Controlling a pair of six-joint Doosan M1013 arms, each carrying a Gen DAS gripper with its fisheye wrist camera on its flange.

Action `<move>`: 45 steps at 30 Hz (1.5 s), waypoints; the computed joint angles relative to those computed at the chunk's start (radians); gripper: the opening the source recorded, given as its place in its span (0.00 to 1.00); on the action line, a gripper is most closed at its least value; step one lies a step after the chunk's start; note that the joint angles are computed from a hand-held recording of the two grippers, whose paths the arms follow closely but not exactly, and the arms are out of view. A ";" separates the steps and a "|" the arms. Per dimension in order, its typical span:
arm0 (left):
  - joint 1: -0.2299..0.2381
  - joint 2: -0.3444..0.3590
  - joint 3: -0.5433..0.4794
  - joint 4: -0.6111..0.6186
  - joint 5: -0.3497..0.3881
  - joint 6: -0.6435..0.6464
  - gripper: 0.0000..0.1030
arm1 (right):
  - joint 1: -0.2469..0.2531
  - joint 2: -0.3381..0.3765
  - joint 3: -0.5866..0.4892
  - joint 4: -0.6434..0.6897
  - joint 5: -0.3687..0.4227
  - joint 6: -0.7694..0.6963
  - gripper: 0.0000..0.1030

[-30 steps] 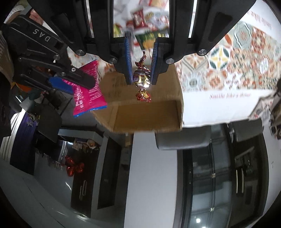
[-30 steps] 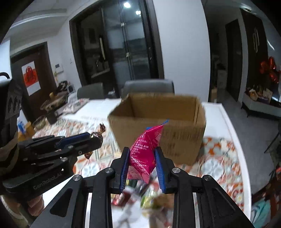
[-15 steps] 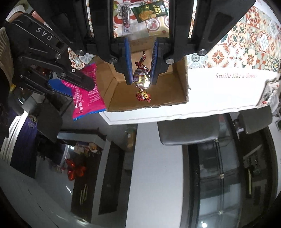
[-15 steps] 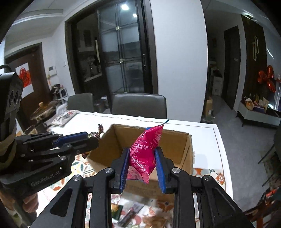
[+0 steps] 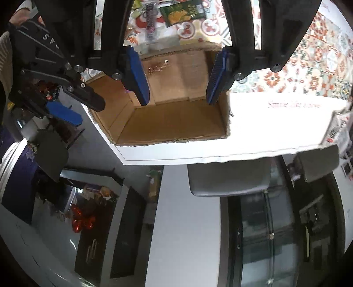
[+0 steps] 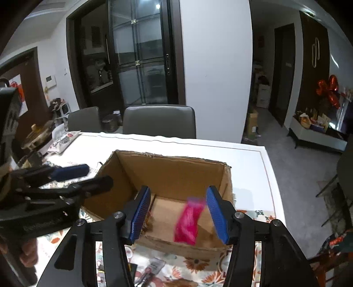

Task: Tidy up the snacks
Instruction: 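Carry the candy and pink bag into the cardboard box and release both, then grasp the red-and-white packet with the left tool while the right tool grasps the DENMAS packet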

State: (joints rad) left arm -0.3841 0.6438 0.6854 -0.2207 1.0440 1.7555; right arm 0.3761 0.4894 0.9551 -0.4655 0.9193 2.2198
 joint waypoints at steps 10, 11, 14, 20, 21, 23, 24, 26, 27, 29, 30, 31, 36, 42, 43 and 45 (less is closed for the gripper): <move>0.009 -0.182 0.297 -0.007 -0.237 0.068 0.58 | 0.056 -0.088 0.135 -0.113 -0.080 0.116 0.52; 0.011 -0.196 0.322 -0.013 -0.253 0.076 0.58 | 0.066 -0.096 0.149 -0.123 -0.083 0.123 0.52; 0.014 -0.237 0.390 -0.019 -0.289 0.079 0.58 | 0.084 -0.117 0.185 -0.157 -0.101 0.147 0.52; 0.012 -0.294 0.496 -0.047 -0.331 0.122 0.58 | 0.121 -0.159 0.261 -0.199 -0.113 0.170 0.52; 0.011 -0.304 0.515 -0.047 -0.338 0.121 0.58 | 0.123 -0.165 0.273 -0.201 -0.116 0.175 0.52; 0.009 -0.321 0.548 -0.060 -0.355 0.135 0.58 | 0.128 -0.177 0.295 -0.194 -0.120 0.179 0.52; 0.008 -0.330 0.563 -0.060 -0.358 0.134 0.58 | 0.131 -0.185 0.309 -0.192 -0.124 0.185 0.52; 0.008 -0.345 0.593 -0.069 -0.363 0.139 0.58 | 0.137 -0.199 0.336 -0.193 -0.130 0.202 0.52; 0.007 -0.350 0.602 -0.064 -0.364 0.132 0.58 | 0.140 -0.202 0.344 -0.197 -0.129 0.208 0.52; 0.003 -0.362 0.628 -0.052 -0.373 0.123 0.58 | 0.146 -0.212 0.365 -0.204 -0.128 0.218 0.52; 0.002 -0.369 0.644 -0.048 -0.378 0.122 0.58 | 0.149 -0.217 0.375 -0.206 -0.125 0.220 0.52; 0.001 -0.373 0.654 -0.047 -0.378 0.124 0.58 | 0.154 -0.220 0.381 -0.208 -0.122 0.223 0.52; -0.005 -0.382 0.693 -0.063 -0.356 0.151 0.58 | 0.162 -0.234 0.417 -0.176 -0.115 0.212 0.52; -0.013 -0.377 0.715 -0.049 -0.339 0.157 0.58 | 0.159 -0.232 0.439 -0.092 -0.097 0.162 0.52; -0.013 -0.373 0.715 -0.051 -0.332 0.158 0.58 | 0.157 -0.230 0.441 -0.068 -0.092 0.148 0.52; -0.013 -0.361 0.706 -0.058 -0.315 0.166 0.58 | 0.149 -0.227 0.444 -0.020 -0.089 0.125 0.52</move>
State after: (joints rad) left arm -0.3969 0.2830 1.3919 -0.2786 0.7287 1.9214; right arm 0.5253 0.2624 1.3991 -0.4859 0.8302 2.3443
